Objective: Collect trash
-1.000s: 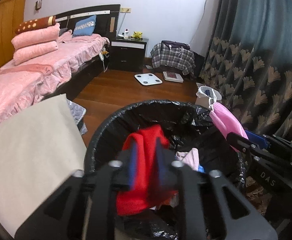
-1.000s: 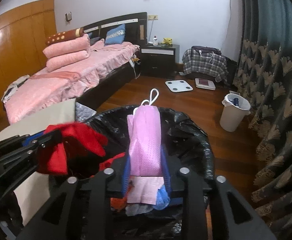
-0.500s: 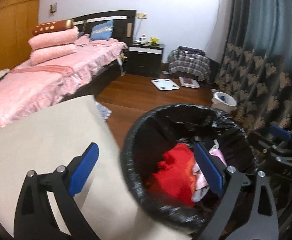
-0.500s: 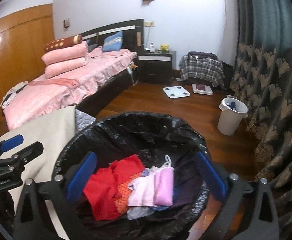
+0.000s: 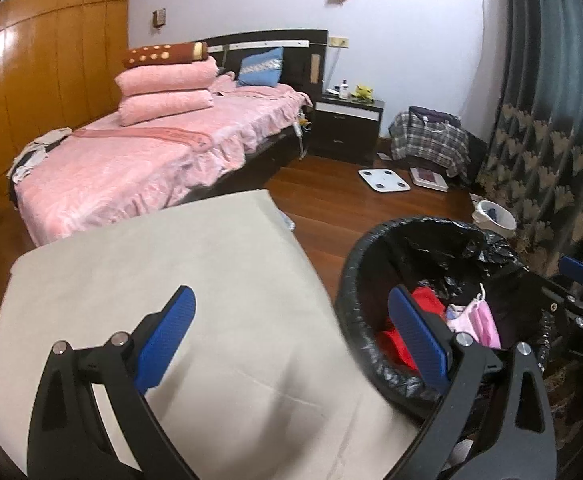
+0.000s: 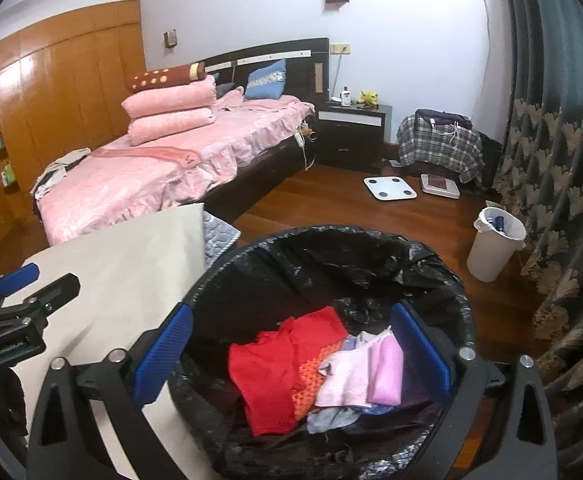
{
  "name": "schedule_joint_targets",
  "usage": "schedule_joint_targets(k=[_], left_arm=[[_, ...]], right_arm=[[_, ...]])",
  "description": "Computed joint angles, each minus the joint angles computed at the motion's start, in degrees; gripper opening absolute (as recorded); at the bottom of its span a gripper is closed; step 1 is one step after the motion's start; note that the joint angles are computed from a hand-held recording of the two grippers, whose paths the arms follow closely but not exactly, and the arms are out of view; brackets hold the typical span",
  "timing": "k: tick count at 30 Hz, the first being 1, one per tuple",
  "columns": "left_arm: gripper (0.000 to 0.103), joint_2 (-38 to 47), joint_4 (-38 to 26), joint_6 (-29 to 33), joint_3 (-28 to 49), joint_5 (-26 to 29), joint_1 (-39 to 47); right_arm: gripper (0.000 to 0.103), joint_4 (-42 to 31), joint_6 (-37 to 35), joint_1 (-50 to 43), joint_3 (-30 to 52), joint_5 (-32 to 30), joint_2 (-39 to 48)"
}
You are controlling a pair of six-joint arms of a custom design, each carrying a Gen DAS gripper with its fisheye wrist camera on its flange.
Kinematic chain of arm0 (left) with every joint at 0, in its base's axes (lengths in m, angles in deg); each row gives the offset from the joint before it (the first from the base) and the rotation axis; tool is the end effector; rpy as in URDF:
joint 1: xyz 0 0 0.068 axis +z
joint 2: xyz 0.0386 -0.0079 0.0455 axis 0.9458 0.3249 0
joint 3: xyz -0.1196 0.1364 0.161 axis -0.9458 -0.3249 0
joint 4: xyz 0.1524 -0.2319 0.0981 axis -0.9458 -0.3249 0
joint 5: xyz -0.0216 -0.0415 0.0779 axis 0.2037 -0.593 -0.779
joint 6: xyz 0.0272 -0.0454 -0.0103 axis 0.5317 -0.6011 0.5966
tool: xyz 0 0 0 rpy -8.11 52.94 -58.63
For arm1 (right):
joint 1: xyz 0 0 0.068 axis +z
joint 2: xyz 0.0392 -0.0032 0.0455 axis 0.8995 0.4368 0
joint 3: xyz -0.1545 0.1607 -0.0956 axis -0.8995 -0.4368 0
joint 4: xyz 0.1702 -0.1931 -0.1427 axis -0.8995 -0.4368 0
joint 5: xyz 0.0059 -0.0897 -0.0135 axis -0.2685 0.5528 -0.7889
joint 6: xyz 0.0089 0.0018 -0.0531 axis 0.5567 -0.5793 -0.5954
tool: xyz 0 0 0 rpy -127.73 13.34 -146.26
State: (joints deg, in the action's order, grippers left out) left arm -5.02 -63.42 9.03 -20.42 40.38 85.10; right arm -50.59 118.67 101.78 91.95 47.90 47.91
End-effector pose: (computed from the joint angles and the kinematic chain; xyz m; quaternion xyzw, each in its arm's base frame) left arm 0.2029 0.0368 0.2137 0.1040 0.8866 -0.0597 0.4467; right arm 0.1374 0.0812 0.2041 0.0867 0.8856 0.0029 0.4562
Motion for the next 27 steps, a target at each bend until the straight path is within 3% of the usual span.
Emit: schedule_joint_targets(k=[27], left_arm=[[0.094, -8.74, -8.99, 6.89, 1.49, 8.99, 14.75]], right_arm=[[0.097, -0.79, 5.89, 15.26, 8.74, 9.65, 10.69]])
